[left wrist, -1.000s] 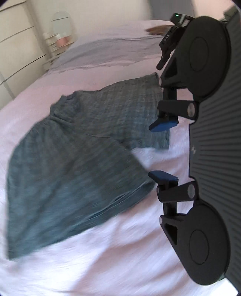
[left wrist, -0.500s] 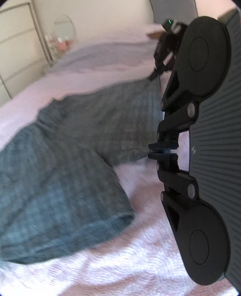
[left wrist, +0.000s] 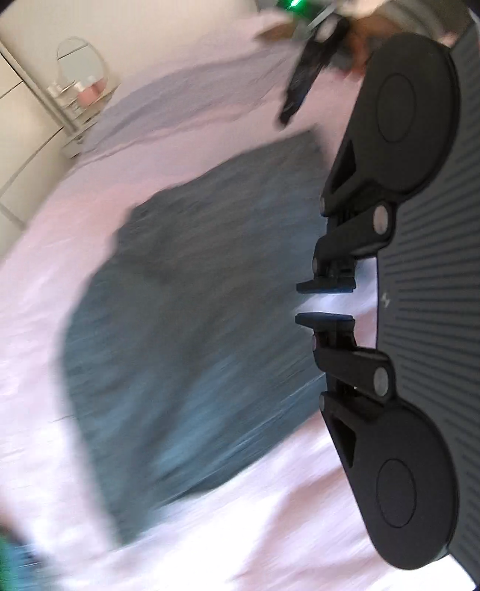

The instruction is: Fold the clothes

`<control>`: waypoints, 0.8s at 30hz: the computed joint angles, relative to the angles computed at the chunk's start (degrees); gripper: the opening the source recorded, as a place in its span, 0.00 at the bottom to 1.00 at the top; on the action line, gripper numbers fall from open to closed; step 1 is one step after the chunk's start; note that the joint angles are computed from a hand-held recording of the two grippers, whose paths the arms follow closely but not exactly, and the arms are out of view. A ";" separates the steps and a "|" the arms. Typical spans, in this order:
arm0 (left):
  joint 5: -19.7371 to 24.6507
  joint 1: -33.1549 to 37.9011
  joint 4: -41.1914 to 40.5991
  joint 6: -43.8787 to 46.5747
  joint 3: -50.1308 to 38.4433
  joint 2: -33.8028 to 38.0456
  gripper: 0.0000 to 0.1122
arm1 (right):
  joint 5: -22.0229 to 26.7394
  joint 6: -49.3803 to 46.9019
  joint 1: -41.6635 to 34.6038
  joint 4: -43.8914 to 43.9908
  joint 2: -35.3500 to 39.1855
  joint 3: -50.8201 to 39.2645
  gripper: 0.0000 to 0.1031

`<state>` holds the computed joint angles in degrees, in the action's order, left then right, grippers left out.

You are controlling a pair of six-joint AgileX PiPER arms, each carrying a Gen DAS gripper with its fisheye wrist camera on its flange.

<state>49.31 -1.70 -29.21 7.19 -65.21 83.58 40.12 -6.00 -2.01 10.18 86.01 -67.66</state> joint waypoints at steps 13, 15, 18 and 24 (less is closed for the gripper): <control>6.38 5.90 14.23 31.82 -14.39 18.22 0.10 | 5.76 28.64 21.60 -23.04 2.53 3.92 0.62; 11.08 9.34 14.40 33.62 -13.52 16.47 0.10 | 10.55 34.12 25.33 -26.19 0.91 3.43 0.62; 15.33 14.14 12.94 37.37 -15.33 14.74 0.10 | 14.89 40.24 34.03 -31.12 -1.22 1.90 0.61; 17.37 19.18 4.12 42.69 -26.88 20.42 0.10 | 10.94 43.20 45.04 -29.46 5.20 -7.77 0.41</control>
<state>66.69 17.49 -25.09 49.88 -92.09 104.00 51.06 37.20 43.03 -19.29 91.21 -75.43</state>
